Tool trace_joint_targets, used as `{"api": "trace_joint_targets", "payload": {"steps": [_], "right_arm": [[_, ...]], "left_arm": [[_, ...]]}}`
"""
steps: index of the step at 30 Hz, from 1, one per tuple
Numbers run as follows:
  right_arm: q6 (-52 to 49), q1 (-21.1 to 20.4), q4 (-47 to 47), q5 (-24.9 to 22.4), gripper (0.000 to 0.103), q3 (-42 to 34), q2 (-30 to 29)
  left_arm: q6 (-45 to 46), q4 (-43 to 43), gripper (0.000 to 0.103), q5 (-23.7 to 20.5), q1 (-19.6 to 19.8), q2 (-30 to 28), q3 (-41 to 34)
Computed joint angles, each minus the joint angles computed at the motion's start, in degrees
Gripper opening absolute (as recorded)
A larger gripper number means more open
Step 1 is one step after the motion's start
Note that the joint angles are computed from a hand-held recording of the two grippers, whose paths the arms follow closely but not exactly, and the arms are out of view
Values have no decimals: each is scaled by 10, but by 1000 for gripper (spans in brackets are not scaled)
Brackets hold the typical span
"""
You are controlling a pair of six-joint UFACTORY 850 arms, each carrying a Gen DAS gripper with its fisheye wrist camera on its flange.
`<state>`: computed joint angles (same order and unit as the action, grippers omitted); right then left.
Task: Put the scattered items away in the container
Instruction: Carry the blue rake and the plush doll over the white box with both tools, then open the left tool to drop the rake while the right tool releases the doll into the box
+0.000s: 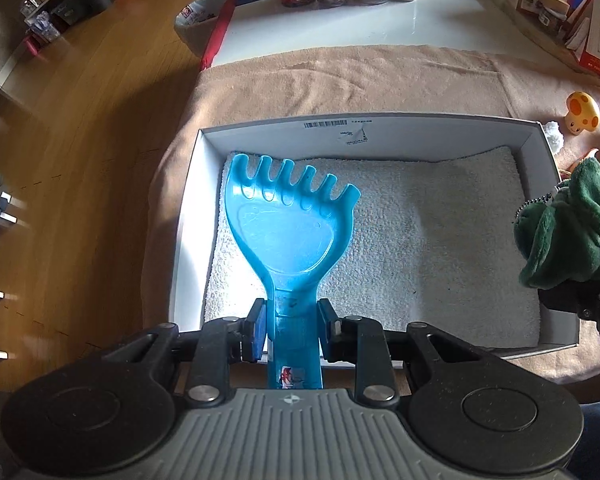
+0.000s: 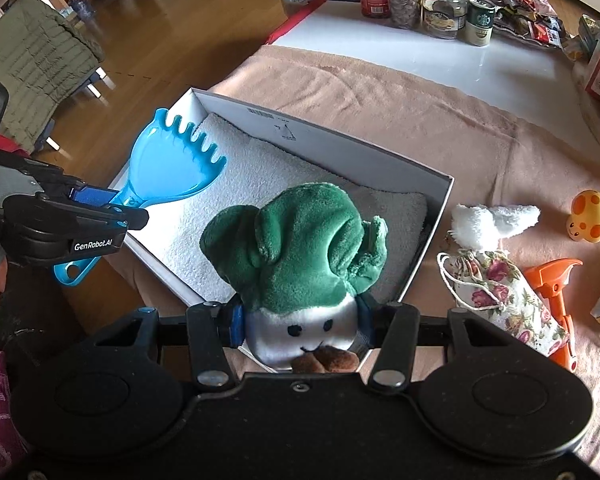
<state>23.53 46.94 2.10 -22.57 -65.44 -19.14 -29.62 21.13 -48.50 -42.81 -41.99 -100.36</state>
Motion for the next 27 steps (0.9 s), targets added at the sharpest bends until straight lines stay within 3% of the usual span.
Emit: {"api": "trace_joint_targets", "payload": {"steps": [13, 27], "right_arm": [[-47, 3, 41, -19, 51, -62, -69], [-42, 0, 36, -21, 51, -83, -95]], "left_arm": [[25, -22, 27, -9, 17, -60, -58], [40, -35, 27, -4, 17, -98, -92]]}}
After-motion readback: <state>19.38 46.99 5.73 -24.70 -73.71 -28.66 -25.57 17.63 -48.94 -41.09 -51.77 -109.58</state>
